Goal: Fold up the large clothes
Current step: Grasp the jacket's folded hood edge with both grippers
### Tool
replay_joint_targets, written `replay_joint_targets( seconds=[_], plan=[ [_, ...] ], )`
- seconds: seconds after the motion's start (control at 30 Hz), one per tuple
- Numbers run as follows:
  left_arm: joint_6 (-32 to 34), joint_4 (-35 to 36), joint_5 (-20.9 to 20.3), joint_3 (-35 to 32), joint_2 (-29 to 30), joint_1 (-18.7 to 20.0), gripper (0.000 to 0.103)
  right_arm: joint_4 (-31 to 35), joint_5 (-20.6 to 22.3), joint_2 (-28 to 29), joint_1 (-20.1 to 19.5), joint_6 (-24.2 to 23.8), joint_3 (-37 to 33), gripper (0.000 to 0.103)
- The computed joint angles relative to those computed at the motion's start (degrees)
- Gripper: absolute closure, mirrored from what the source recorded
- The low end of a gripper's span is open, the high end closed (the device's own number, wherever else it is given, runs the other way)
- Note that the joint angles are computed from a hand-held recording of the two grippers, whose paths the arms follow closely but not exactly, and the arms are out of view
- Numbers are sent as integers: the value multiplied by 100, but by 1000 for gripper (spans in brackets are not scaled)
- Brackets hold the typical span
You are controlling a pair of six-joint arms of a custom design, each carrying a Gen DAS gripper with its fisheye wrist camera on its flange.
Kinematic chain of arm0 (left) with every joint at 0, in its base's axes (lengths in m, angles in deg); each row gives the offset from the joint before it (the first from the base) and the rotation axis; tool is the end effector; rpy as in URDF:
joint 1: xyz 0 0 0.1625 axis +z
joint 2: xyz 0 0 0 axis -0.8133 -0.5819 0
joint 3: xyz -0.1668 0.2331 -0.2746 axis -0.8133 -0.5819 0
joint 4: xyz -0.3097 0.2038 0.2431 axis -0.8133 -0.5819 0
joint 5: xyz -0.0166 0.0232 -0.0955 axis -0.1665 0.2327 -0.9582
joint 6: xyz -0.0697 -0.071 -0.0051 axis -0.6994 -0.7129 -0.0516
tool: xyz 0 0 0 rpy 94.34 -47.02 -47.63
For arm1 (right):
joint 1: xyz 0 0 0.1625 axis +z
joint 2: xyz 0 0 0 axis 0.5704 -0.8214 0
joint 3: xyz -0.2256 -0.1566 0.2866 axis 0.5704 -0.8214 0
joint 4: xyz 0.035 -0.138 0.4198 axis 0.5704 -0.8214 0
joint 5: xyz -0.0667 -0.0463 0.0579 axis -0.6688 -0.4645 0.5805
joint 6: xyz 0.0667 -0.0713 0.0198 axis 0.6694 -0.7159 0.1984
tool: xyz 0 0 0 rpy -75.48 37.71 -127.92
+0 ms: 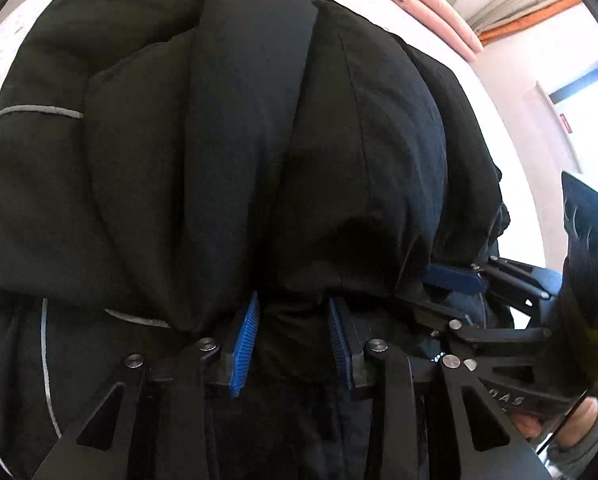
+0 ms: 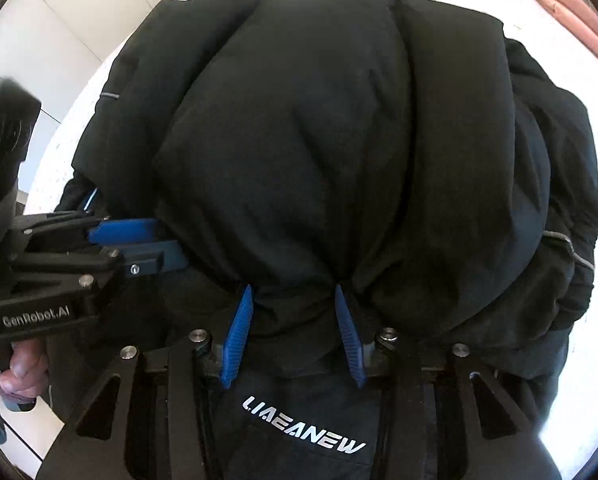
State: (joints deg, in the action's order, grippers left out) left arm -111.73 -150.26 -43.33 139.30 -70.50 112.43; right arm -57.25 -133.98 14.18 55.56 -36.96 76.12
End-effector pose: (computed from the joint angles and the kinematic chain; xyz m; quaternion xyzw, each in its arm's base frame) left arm -0.2693 -0.7942 0.0409 -0.1559 0.9353 -0.2514 0.1943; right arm 0.0887 -0.8588 0.2389 0.4213 -0.8693 -0.0939 0.2409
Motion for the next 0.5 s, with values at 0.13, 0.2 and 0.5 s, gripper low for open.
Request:
replay_joint_targets(
  seconds=[0.13,0.2,0.5],
  plan=[
    [116,-218,51,496,-358,-174,67,191,312,-143,-57,207,13,60],
    [120,-300,102,791,-588,-345,67,567,675,-188,-123,455,-219,58],
    [-1221,653,370,2885,-2174,-839,67,203,621,-1473,-518,880,844,52]
  ],
)
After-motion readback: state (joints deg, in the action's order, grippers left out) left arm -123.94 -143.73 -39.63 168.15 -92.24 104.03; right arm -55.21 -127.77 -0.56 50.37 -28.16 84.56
